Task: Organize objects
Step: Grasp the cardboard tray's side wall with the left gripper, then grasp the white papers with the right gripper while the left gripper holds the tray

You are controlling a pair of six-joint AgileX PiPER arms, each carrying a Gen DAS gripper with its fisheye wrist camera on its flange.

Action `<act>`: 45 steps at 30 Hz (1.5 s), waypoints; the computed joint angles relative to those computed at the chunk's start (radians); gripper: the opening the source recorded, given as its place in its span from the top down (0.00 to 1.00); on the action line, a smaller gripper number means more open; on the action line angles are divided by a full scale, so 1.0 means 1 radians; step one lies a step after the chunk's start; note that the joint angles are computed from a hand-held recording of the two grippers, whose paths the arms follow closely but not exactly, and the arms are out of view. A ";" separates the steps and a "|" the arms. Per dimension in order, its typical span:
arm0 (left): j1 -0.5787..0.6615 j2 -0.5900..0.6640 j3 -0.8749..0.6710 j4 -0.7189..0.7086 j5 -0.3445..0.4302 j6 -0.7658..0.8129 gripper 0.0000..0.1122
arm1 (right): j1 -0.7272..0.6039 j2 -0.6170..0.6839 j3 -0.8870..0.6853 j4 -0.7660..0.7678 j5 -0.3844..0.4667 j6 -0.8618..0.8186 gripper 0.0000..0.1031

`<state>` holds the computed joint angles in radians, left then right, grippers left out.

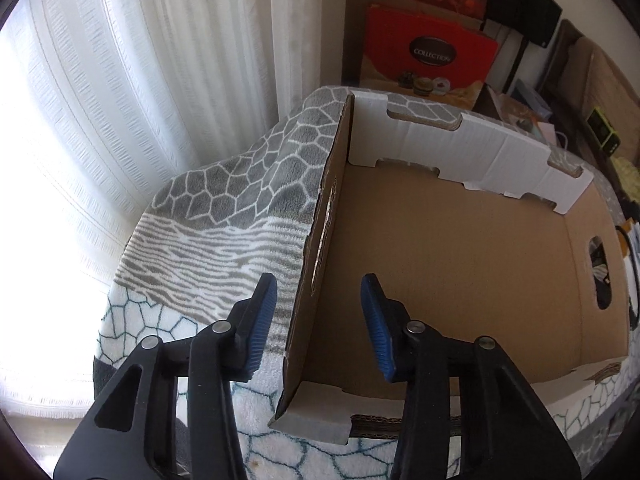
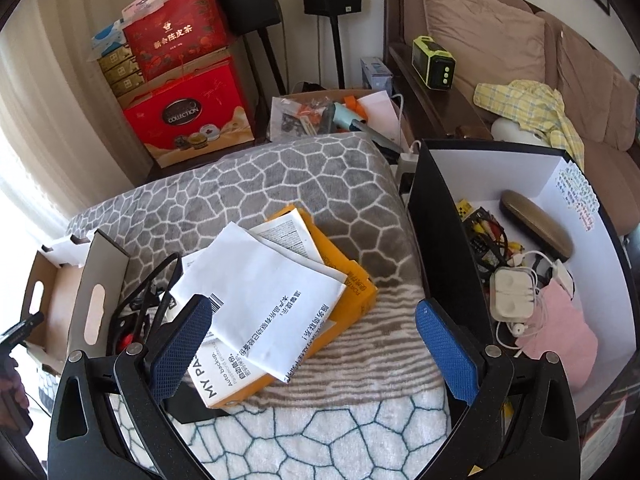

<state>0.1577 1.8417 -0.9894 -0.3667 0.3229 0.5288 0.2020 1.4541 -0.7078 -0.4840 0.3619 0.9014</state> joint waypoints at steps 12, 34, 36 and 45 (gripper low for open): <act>-0.015 -0.004 0.026 0.071 -0.038 -0.040 0.80 | -0.025 0.048 -0.020 0.118 -0.009 -0.091 0.11; -0.018 -0.001 0.025 0.081 -0.047 -0.063 0.79 | -0.044 0.036 -0.003 0.720 -0.041 -0.676 0.90; -0.018 -0.002 0.025 0.084 -0.047 -0.065 0.79 | -0.028 0.036 -0.004 0.728 -0.043 -0.687 0.91; -0.018 0.000 0.022 0.096 -0.049 -0.075 0.79 | 0.058 0.027 -0.022 0.618 -0.045 -0.587 0.94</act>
